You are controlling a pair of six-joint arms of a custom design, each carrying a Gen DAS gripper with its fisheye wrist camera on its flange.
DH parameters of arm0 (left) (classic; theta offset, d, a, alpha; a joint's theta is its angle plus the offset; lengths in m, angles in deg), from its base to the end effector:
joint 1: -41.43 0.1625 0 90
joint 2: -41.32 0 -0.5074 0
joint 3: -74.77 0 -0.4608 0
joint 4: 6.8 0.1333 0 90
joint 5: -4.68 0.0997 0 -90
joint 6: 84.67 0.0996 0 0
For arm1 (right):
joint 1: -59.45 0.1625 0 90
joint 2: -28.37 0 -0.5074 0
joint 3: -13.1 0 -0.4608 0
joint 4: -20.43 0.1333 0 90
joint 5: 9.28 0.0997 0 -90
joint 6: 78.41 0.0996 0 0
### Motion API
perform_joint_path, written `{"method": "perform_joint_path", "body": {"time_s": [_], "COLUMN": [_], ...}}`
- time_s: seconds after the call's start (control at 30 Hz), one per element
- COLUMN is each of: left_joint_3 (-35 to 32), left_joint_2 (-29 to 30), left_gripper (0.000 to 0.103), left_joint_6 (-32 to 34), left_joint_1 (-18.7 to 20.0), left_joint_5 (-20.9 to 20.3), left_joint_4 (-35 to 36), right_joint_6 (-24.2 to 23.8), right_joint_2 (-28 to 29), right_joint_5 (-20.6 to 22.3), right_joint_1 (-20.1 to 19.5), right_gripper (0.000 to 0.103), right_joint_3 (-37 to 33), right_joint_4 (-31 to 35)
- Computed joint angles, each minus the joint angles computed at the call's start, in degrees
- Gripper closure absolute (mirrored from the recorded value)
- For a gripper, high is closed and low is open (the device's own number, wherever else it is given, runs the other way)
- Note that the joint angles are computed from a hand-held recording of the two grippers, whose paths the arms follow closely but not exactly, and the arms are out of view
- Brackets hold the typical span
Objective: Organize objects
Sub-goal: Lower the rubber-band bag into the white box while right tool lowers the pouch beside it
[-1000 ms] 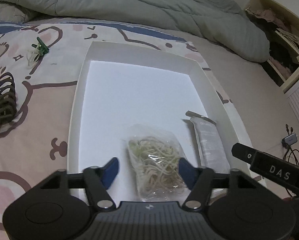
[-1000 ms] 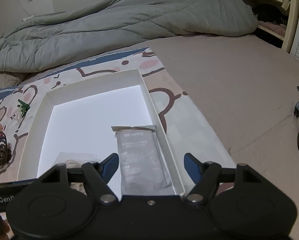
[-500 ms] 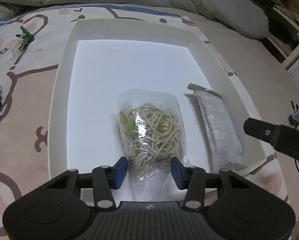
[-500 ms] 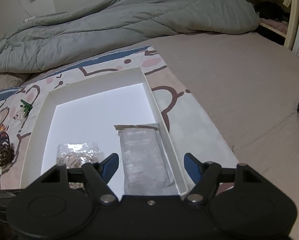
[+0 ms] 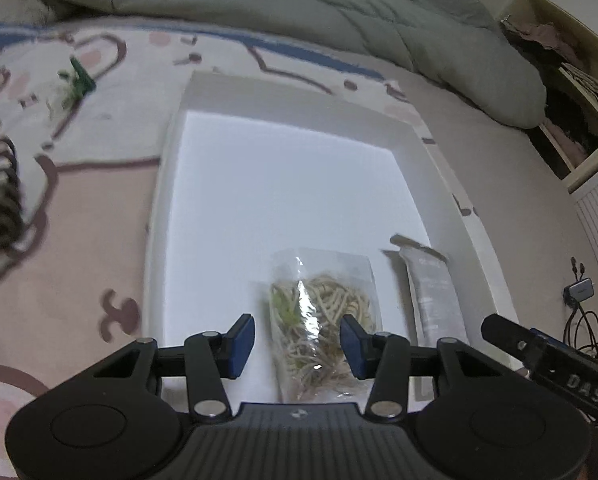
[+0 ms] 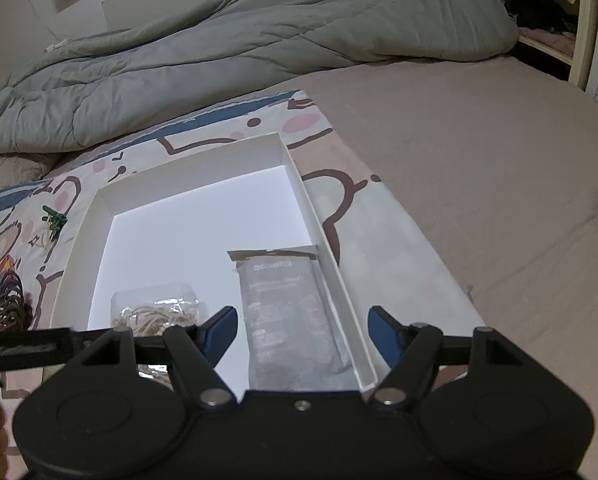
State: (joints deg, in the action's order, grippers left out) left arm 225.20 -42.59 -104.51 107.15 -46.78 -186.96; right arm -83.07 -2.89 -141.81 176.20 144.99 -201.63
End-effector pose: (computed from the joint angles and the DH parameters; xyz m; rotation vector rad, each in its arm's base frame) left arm 0.0300 -0.4085 0.2130 -0.0875 2.5516 -0.8282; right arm 0.2714 -0.3919 -0.0377 0.3947 -2.3697 0.8375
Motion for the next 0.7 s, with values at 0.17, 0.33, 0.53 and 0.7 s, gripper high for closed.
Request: {"method": "perform_joint_path", "body": {"time_s": [0.17, 0.33, 0.53, 0.7], "left_joint_3": [-0.1, -0.3, 0.0, 0.0], "left_joint_2": [3.8, 5.7, 5.9, 4.2], "left_gripper": [0.056, 0.062, 0.062, 0.062], "left_joint_6": [0.6, 0.8, -1.6, -3.1], "left_joint_1": [0.4, -1.1, -1.2, -0.5], "left_joint_5": [-1.2, -2.0, -2.6, -3.8], "left_joint_4": [-4.3, -5.3, -5.9, -3.4], "right_joint_6": [-0.1, 0.2, 0.5, 0.3], "right_joint_2": [0.2, 0.2, 0.1, 0.0], "right_joint_5": [-0.2, -0.5, -1.1, -1.5], "right_joint_1": [0.1, 0.1, -0.1, -0.1], "right_gripper": [0.030, 0.030, 0.030, 0.030], "right_joint_3": [-0.2, -0.2, -0.1, -0.2], "right_joint_4": [0.3, 0.3, 0.3, 0.9]}}
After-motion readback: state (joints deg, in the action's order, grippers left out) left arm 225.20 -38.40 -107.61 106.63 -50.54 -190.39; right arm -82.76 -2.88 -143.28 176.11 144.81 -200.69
